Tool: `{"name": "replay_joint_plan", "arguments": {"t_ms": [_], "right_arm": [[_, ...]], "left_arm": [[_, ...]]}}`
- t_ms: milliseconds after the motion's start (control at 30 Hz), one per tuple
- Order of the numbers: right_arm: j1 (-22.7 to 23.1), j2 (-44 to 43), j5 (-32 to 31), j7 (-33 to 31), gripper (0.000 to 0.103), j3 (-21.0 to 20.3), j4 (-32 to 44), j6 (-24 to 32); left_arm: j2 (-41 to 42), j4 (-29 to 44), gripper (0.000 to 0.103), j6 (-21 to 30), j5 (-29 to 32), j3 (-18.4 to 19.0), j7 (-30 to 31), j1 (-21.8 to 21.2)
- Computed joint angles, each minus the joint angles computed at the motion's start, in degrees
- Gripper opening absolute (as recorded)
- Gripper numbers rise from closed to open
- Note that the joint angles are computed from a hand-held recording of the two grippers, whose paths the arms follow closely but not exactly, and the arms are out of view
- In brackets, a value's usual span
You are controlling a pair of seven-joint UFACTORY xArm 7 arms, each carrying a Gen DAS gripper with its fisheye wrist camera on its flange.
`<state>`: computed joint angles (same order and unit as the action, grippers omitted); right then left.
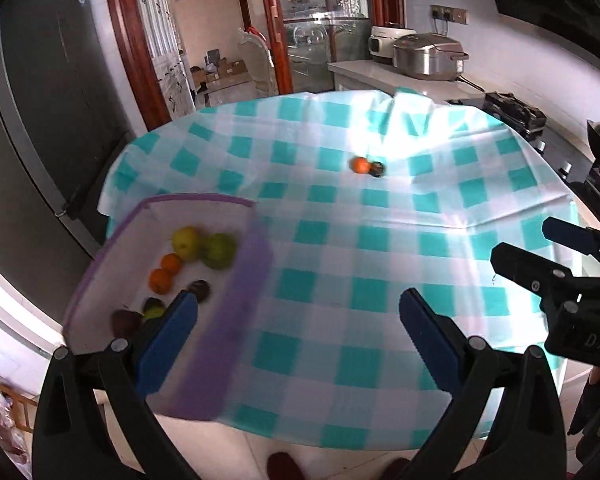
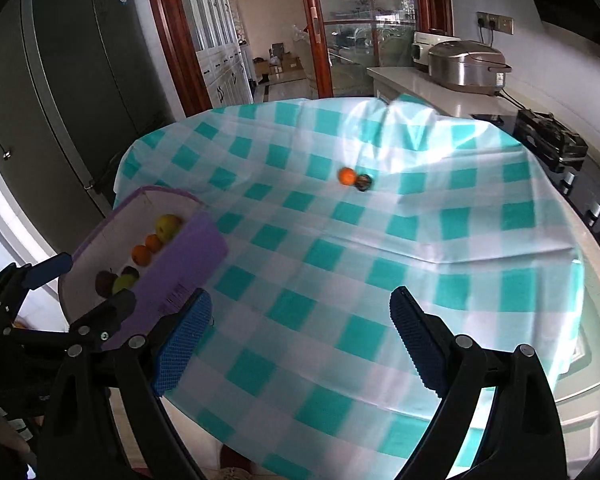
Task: Organize fruits
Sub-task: 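Move both tools back over the last orange and mangosteen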
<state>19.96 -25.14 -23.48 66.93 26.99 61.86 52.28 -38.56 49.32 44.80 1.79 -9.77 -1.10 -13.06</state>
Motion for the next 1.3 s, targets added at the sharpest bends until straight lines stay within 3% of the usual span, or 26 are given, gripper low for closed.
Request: {"name": "replay_joint_plan", "arguments": {"t_ms": [100, 300, 500, 667, 833, 967, 1100, 1300], "right_arm": [[1.5, -6.6, 3.4, -2.0, 0.088, -2.8, -6.0, 0.0], [1.5, -20.0, 10.4, -4.2, 0.088, -5.0, -17.0, 1.1], [-0.6, -26.8, 14.8, -5.9, 0.088, -5.8, -23.1, 2.6], [-3.2, -26.7, 16.5, -7.2, 0.088, -7.1, -26.2, 1.4], [-7.0, -18.5, 14.5, -9.4, 0.088, -7.8, -25.4, -3.7], [-10.8, -5.5, 10.8, -10.9, 0.088, -8.8, -20.0, -9.9], [-12.7, 9.7, 4.6, -11.7, 0.088, -10.2, -10.1, -14.2], [-11.1, 36.0, -1.8, -16.7, 0.088, -15.1, 13.4, -16.4]], "left_arm": [[-0.4, -0.4, 0.101, 1.3, -0.1, -4.4, -3.9, -1.6], [2.1, 0.9, 0.101, 1.8, 1.5, -9.2, -7.2, -5.8], [8.1, 2.8, 0.101, 0.8, 2.7, -10.3, -9.2, -8.6], [15.0, 4.7, 0.101, -1.3, 3.6, -9.0, -8.9, -10.1], [25.9, 10.0, 0.101, -3.4, 4.3, -6.3, -6.8, -10.1], [36.7, 18.8, 0.101, -2.6, 5.1, -3.5, -5.2, -9.3], [48.3, 31.8, 0.101, -0.7, 5.6, 0.3, -6.2, -7.8], [67.3, 56.6, 0.101, 6.3, 2.6, 4.3, -7.4, -5.5]]}}
